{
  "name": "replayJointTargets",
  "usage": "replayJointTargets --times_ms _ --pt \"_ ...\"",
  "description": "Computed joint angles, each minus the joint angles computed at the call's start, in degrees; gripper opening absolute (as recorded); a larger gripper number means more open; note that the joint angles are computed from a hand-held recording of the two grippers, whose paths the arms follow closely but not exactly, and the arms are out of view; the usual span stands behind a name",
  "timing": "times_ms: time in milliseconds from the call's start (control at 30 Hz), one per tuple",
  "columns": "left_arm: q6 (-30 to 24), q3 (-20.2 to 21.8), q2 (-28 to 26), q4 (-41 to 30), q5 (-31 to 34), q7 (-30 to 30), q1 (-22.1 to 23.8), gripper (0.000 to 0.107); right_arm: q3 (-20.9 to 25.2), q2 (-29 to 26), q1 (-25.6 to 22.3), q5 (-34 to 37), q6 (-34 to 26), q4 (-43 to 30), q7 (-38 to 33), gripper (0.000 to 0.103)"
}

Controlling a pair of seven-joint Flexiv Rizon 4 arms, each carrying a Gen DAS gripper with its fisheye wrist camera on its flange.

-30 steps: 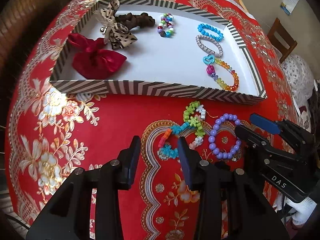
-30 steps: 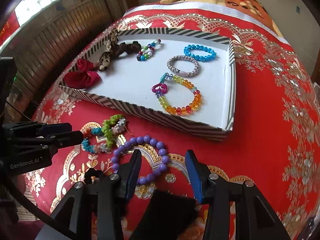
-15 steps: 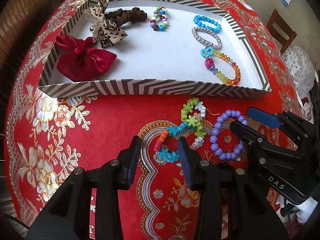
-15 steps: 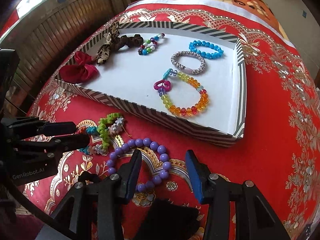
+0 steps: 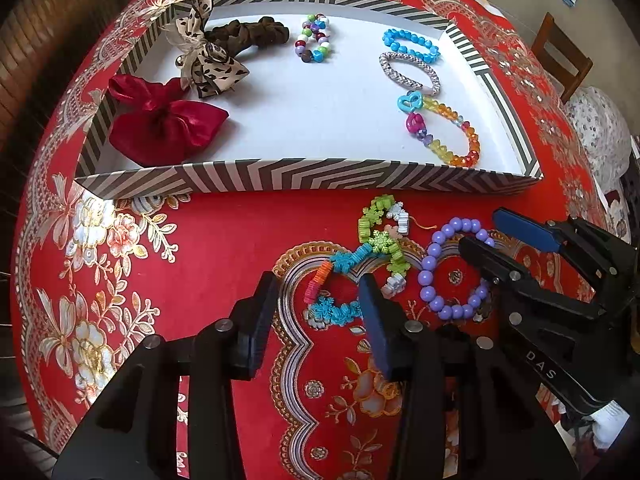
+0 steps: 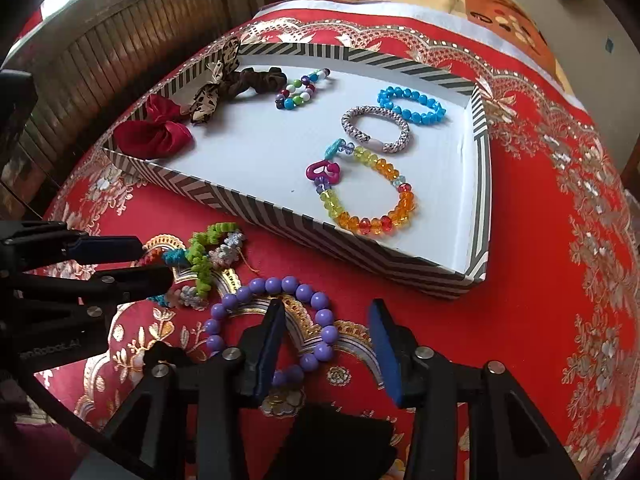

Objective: Organize jewelry
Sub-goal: 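Grasp green flower bracelet with left tool while right tool grasps purple bead bracelet, then lift both held bracelets and carry them toward the tray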

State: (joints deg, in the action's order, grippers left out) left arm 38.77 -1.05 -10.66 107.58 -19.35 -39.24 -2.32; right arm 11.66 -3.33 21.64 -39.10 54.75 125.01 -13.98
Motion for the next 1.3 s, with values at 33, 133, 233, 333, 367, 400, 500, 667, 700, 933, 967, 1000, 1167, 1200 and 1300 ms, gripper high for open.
replayJointTargets --times_ms 33,133,233,333,367,400,500,667,700,933,967,1000,1167,1200,1300 --pt "0.2 0.0 0.0 0.1 0.0 0.1 0.0 0.042 0.0 0.0 0.1 -0.2 -0.5 -0.1 -0.3 0.037" --pt "0.7 -0.1 -0.1 0.3 -0.3 0.4 -0.1 0.043 -0.1 0.1 -0.1 -1.0 0.0 0.2 -0.9 0.032" --pt "0.6 -0.2 -0.2 0.1 -0.2 0.1 -0.1 0.043 -0.1 0.0 -0.1 -2.0 0.8 0.5 -1.2 0.025" --pt "1.0 -0.2 -0.2 0.2 -0.5 0.2 -0.2 0.043 -0.1 -0.2 0.0 -2.6 1.1 0.4 -1.6 0.014" --pt "1.2 -0.2 -0.2 0.3 -0.5 0.4 -0.2 0.043 -0.1 -0.3 0.0 -2.8 1.1 0.3 -1.7 0.011" --pt "1.4 -0.3 -0.1 0.5 -0.8 0.5 -0.2 0.043 -0.1 -0.3 0.1 -3.0 1.2 0.4 -1.7 0.009" --pt "1.1 -0.4 -0.3 0.6 -3.0 0.4 0.3 0.041 -0.2 -0.1 0.0 -3.1 2.6 0.8 -1.5 0.009" --pt "0.2 -0.3 -1.2 -0.5 -3.7 -0.8 0.7 0.013 -0.4 1.5 -0.9 -5.4 5.8 2.4 1.9 0.009" --pt "-0.2 -0.2 -1.3 -0.8 -3.7 -1.1 0.8 0.011 -0.4 1.9 -1.1 -5.8 6.5 2.7 2.7 0.009" --pt "-1.7 -0.1 -0.3 -0.6 -4.5 -0.3 1.3 0.008 0.0 4.2 -2.8 -8.0 9.6 3.8 6.5 0.009" --pt "-1.8 -0.1 -0.1 -0.5 -4.8 0.0 1.3 0.008 0.2 4.5 -3.0 -8.2 9.8 3.9 6.8 0.009" --pt "-2.0 -0.1 0.2 -0.4 -5.1 0.3 1.4 0.008 0.3 4.8 -3.1 -8.5 9.8 3.9 7.2 0.009" --pt "-4.5 0.2 0.7 -1.3 -6.4 0.7 1.9 0.008 0.9 6.1 -3.8 -9.7 9.5 4.0 8.0 0.009" --pt "-4.6 0.2 0.9 -1.5 -6.9 0.8 2.0 0.008 1.0 6.4 -3.9 -9.8 9.4 4.0 8.1 0.009" --pt "-5.0 0.3 1.6 -1.8 -8.1 1.4 2.1 0.008 1.4 7.3 -4.3 -10.3 9.1 4.3 8.6 0.009"
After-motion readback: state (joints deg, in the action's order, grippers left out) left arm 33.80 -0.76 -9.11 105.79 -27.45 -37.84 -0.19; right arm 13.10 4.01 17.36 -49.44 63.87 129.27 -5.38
